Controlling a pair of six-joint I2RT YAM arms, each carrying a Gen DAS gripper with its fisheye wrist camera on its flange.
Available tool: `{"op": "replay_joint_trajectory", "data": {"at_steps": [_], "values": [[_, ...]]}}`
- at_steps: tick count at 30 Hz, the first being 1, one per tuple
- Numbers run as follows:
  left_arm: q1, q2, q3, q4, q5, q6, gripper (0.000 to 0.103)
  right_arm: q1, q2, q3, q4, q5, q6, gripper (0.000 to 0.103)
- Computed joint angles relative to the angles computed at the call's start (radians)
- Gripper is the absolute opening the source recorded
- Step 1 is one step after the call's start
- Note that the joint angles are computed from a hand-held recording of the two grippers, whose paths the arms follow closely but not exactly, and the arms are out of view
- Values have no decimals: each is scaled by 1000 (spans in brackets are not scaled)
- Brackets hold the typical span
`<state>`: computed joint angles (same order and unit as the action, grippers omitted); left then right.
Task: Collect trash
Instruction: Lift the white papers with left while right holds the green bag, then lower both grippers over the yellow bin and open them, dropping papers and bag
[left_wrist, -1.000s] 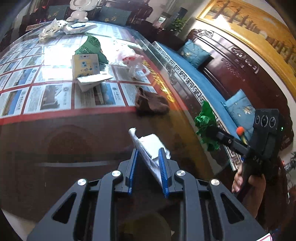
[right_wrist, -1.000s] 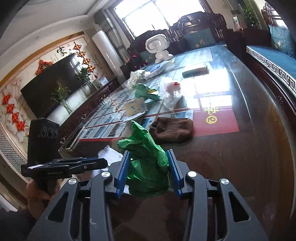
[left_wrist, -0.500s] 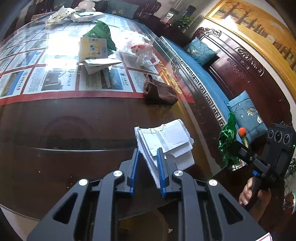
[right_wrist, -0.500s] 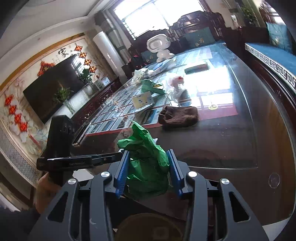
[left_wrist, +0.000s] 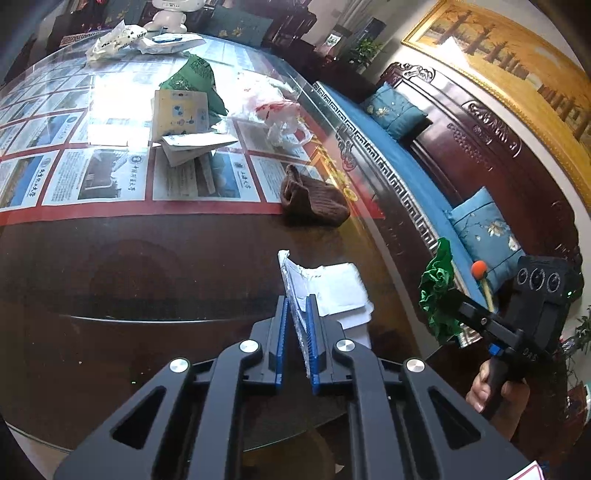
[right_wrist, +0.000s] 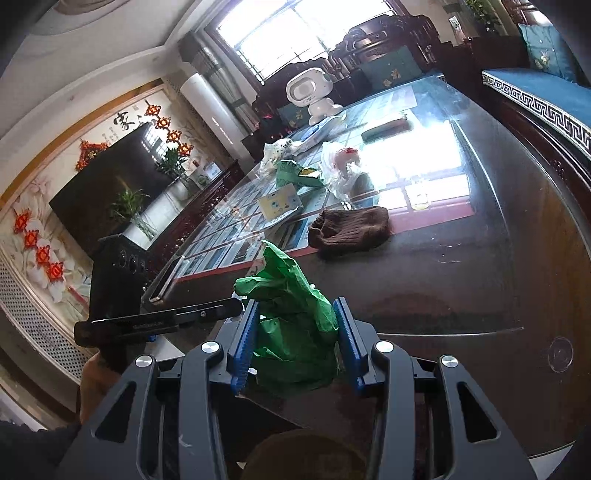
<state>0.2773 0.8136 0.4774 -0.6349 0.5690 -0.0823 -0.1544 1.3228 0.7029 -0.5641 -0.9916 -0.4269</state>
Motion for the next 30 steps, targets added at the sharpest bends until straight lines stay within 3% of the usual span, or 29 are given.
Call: {"op": "replay_joint_trajectory", "data": {"at_steps": [4, 14, 19, 26, 30], "values": [[-11, -57, 6, -28, -14, 8, 7, -10, -1, 6, -13, -10, -11, 41], [-216, -223, 38, -59, -205, -27, 5, -22, -22, 4, -12, -30, 5, 41], [-211, -253, 69, -100, -202, -14, 5, -41, -39, 13, -34, -50, -2, 41], [-135, -412, 125, -317, -136, 70, 5, -91, -147, 3, -211, -86, -137, 41], [-12, -522, 171, -539, -43, 208, 5, -150, -225, -12, -431, -104, -333, 41]]}}
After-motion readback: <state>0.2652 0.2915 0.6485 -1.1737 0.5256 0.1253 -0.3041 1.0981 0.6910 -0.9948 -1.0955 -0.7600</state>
